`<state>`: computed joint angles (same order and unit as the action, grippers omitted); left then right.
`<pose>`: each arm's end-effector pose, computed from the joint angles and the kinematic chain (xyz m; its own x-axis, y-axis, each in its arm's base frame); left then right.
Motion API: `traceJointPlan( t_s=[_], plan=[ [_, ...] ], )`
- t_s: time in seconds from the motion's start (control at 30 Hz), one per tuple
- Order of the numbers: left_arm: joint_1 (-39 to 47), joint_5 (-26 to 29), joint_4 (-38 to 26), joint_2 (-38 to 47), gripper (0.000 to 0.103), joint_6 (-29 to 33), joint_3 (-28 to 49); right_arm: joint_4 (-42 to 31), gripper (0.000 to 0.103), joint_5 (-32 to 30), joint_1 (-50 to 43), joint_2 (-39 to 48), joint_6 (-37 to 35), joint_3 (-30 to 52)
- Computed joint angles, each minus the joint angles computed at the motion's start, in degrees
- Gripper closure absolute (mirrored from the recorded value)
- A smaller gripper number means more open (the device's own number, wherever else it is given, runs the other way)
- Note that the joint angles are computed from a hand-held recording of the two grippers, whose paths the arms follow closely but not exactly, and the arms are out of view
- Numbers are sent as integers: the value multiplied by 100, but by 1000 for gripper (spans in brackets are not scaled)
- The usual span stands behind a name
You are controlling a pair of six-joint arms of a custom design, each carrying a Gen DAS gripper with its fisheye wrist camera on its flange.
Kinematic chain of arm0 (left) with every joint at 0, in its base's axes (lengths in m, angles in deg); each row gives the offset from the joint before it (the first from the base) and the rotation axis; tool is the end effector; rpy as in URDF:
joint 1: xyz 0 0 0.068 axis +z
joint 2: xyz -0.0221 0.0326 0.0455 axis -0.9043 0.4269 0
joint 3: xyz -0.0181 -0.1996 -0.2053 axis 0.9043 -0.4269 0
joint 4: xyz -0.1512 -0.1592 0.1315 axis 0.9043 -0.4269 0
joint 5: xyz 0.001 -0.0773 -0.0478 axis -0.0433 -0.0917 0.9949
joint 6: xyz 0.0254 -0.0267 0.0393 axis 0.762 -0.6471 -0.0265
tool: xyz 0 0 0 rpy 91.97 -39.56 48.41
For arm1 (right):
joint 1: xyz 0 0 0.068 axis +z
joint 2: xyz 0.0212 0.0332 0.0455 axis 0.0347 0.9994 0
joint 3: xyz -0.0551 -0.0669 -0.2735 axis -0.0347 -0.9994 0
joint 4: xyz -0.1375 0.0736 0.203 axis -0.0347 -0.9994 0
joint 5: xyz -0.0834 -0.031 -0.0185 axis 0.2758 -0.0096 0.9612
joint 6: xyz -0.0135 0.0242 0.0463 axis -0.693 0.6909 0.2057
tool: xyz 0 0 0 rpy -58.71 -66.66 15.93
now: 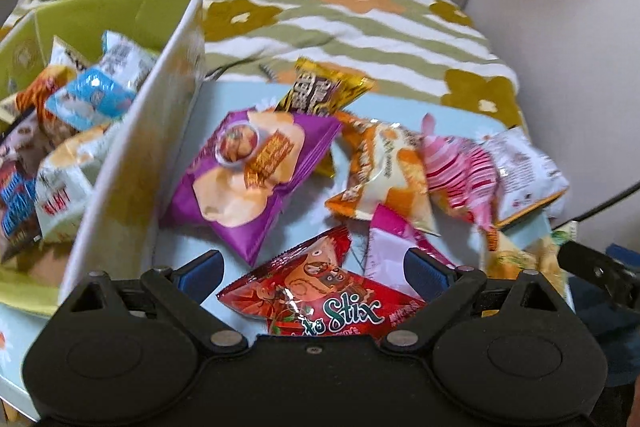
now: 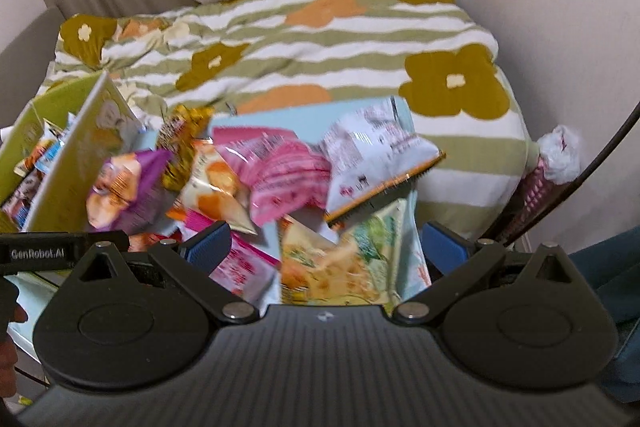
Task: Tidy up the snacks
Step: 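Grasp the red fries bag with the left gripper while the right grasps the yellow bag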
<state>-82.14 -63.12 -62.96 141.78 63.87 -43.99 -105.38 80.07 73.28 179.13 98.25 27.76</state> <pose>0.2695 -0.0922 0.1426 -0.7897 0.3874 -0.4758 0.4935 0.8618 -0.1174 0.1119 0.2617 0.1749 -0.6205 0.4999 -0.6042 0.5338 0.8337 0.1416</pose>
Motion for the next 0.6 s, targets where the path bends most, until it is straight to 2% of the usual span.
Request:
traceJointPlan(
  t_s=[0.23,0.47,0.6],
  plan=[
    [-93,-345,439,443,6,-429,-160,937,0,-115,-90,-68,-248,-706],
    [89,-262,536,639,8,-549,-369,1521,0,-263,-182,43,-535,-991],
    [181,-159,522,776,20,-473,-421,1656,0,-288,-195,120,-618,-1023]
  ],
)
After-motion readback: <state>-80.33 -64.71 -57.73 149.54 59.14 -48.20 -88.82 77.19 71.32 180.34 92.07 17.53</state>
